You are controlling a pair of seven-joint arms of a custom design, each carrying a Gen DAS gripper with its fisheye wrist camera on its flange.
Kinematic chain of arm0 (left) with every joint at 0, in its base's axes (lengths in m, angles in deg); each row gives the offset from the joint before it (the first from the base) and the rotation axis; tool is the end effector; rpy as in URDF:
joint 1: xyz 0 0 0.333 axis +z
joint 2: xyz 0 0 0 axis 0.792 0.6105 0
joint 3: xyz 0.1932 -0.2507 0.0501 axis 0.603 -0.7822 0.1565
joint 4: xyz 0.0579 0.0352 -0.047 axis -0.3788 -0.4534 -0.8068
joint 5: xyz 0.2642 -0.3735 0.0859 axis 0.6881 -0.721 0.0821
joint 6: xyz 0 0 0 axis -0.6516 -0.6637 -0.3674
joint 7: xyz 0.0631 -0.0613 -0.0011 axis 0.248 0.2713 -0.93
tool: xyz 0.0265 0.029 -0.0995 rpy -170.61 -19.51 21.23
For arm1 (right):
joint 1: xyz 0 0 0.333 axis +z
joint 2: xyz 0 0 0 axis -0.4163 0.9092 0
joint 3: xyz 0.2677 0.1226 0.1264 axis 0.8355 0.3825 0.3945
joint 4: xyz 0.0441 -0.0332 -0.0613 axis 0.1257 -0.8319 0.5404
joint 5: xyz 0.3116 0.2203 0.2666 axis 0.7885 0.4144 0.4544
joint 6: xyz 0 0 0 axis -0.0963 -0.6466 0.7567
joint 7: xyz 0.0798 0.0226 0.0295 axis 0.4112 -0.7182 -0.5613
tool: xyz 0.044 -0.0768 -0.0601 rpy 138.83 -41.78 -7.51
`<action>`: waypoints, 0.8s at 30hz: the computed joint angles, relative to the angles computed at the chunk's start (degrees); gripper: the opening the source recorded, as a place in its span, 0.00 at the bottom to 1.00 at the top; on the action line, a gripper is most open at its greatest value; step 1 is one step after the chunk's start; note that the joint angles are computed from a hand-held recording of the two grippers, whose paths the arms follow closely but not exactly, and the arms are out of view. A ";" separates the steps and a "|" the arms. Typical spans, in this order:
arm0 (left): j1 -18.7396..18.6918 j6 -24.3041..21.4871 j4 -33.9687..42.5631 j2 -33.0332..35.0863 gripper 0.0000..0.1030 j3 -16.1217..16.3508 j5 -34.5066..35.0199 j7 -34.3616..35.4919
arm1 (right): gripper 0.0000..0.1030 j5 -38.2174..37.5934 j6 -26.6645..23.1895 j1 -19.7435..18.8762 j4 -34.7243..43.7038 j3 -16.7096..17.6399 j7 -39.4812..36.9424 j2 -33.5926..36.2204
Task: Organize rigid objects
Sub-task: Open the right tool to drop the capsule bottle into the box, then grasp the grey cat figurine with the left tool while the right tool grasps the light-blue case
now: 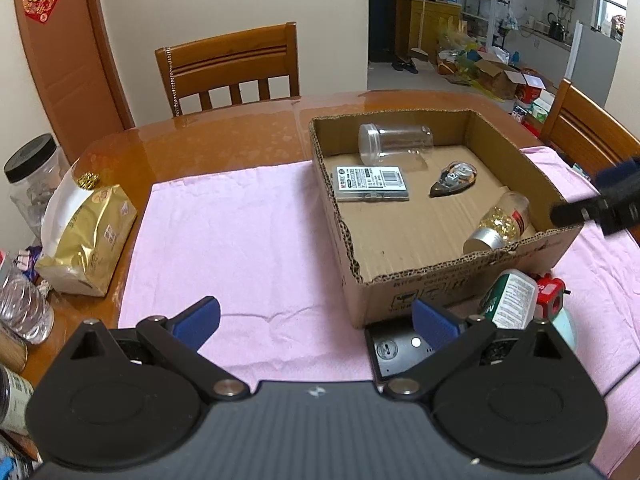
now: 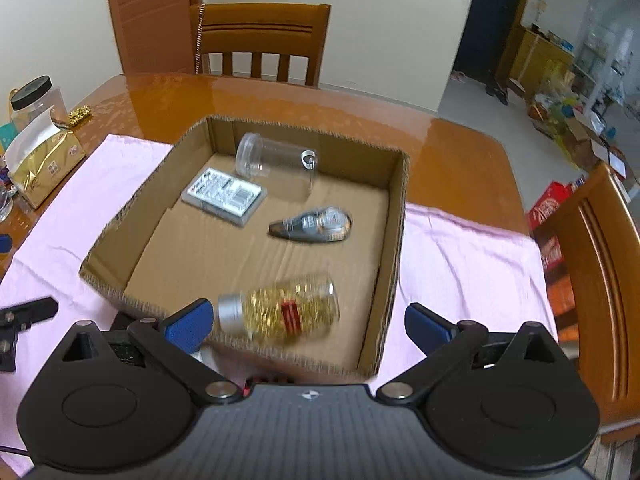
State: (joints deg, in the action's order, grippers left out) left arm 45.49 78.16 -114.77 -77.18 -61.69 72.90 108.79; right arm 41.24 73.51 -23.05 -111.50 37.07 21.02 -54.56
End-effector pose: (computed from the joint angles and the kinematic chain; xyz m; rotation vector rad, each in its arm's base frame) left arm 0.6234 -0.1867 0.4017 -1.7842 1.7891 -0.6430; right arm 0.7189 0.0238 0.4320 -2.2345 1.3756 -0.4937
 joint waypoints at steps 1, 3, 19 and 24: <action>-0.03 0.21 -0.29 -0.14 0.99 0.03 0.20 -0.50 | 1.00 -0.08 0.58 0.04 -1.56 -0.15 0.50 -0.82; -0.16 0.10 -0.83 -0.42 0.99 0.02 0.92 -2.00 | 1.00 -0.09 1.09 0.06 -4.48 -0.52 1.71 -2.31; -0.47 -0.17 -3.17 -1.19 0.99 -1.13 -2.29 -1.23 | 1.00 -11.89 0.66 1.63 -8.02 -2.66 17.78 1.61; -0.73 -0.86 -3.66 -1.61 0.99 -1.52 -3.41 -0.27 | 1.00 -11.00 0.35 0.05 -7.98 -1.88 16.53 2.06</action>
State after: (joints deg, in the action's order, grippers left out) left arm 44.76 77.31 -118.42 -78.79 -63.21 69.49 108.53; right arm 30.23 73.87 -22.99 -119.48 35.19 37.55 -52.49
